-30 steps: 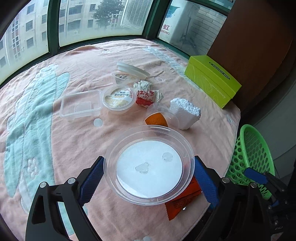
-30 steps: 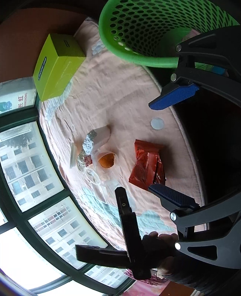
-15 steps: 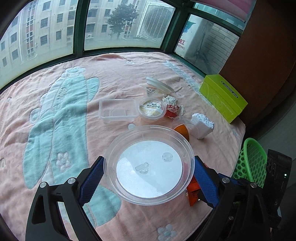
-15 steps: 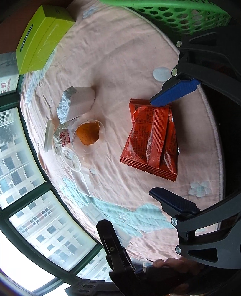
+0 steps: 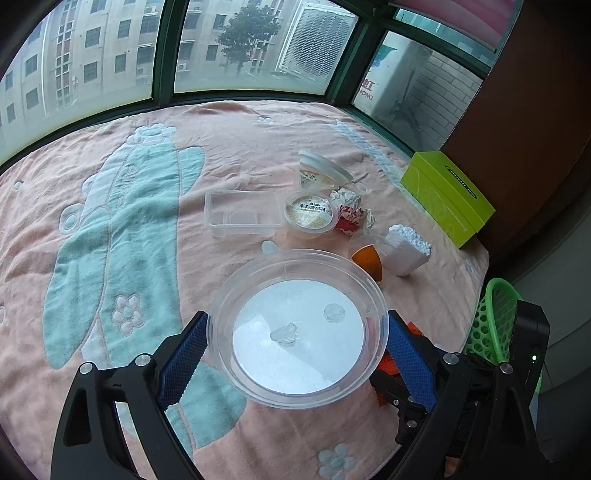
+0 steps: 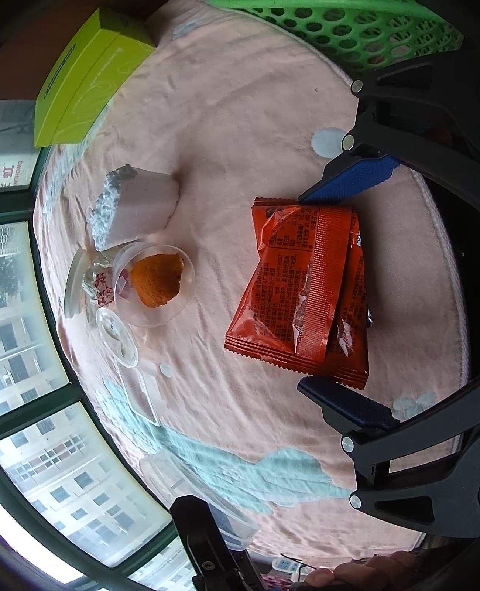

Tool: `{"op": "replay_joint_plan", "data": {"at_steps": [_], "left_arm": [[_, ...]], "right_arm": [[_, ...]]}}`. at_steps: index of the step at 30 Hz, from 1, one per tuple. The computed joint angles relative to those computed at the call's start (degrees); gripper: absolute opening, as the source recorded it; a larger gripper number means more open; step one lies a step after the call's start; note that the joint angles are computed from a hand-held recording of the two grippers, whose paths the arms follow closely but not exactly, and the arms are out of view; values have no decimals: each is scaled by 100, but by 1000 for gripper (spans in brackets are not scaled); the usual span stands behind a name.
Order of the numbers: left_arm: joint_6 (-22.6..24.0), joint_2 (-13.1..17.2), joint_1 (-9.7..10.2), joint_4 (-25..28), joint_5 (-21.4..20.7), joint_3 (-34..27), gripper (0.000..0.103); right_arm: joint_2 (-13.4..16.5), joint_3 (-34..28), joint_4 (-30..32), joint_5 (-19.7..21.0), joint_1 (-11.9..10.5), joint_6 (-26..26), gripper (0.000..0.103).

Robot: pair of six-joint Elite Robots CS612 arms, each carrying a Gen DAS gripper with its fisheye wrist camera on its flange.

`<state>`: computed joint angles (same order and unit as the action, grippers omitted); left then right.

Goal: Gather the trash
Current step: 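Grasp the orange snack packet with the right tool while the left tool holds the lid, then carry lid and packet to the green basket and release both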

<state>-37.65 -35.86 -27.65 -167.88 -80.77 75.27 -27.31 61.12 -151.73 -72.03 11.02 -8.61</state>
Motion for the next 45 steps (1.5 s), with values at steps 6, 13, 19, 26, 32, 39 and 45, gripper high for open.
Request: {"op": "replay_joint_plan", "data": {"at_steps": [6, 13, 19, 26, 32, 39, 45], "left_arm": [[5, -5, -22, -13, 16, -9, 90], [48, -6, -57, -36, 25, -49, 90], [43, 3, -62, 0, 26, -78, 90], [33, 12, -56, 16, 7, -86, 90], [17, 2, -48, -6, 9, -51, 90], [-8, -12, -36, -23, -4, -12, 90], [21, -16, -50, -19, -9, -14, 90]], "right_arm": [[-71, 145, -243, 99, -27, -79, 77], [-119, 203, -278, 166, -68, -43, 68], [-141, 241, -316, 247, -86, -11, 68], [-123, 216, -239, 304, -84, -29, 84], [-96, 174, -181, 174, -16, -114, 93], [-25, 104, -115, -205, 78, -280, 94], [-64, 192, -251, -322, 64, -303, 76]]}}
